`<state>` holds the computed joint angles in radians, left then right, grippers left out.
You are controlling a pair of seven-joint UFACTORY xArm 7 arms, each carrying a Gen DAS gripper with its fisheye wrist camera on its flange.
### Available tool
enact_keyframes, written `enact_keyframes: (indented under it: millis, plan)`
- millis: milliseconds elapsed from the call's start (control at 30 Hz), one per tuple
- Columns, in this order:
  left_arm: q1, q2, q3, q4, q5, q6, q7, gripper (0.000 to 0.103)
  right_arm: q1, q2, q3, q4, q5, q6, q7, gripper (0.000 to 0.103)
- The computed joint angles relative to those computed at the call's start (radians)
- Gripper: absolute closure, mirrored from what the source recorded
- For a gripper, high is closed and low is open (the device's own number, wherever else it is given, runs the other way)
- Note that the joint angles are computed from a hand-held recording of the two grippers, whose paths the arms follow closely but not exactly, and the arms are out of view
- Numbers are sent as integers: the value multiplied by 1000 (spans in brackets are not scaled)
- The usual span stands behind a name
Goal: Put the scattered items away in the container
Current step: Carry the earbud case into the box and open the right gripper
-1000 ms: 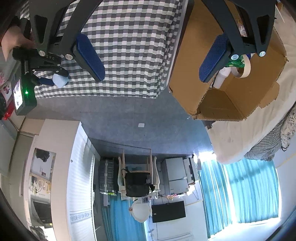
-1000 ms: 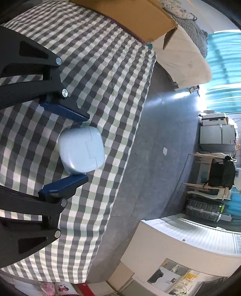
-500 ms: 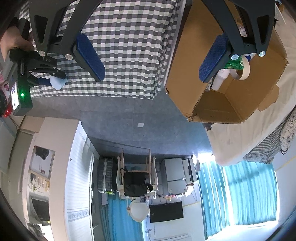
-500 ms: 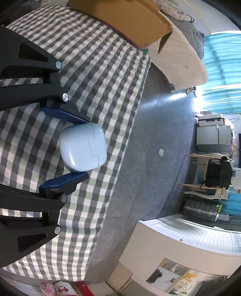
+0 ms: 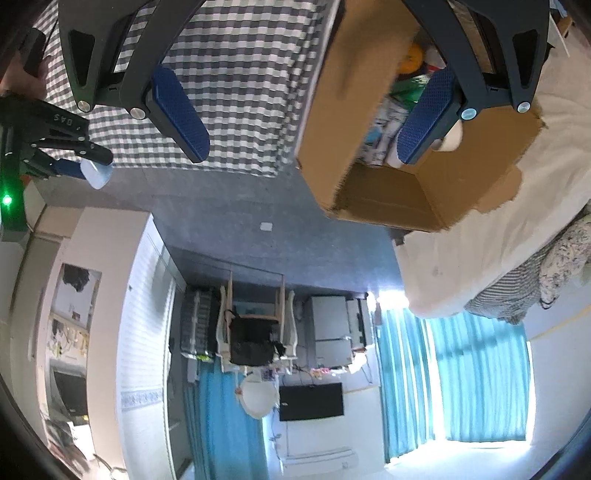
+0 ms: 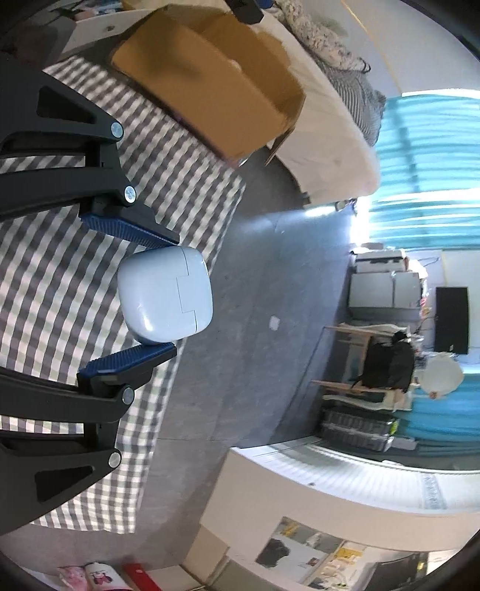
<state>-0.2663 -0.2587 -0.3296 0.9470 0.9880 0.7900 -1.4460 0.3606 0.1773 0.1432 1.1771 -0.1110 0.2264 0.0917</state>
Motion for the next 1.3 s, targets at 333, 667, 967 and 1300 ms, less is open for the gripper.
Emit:
enact_keyframes:
  millis: [333,667,967,1300]
  plan:
    - [64,-216,-21,-117,-69,66,55,0,74,-12,44,67,-4,-32,22,51]
    - [175,-458,-35,-262,-180,112,123,0,173,86,99,232,17,-13,-43,51]
    - [273,-598,-44,-360,-267,115,168,0,254,233,131,421,53,47,-149,51]
    - [363,-633,-26,-423,-307,63,215,0,350,454,121,693,79,179,-222,51]
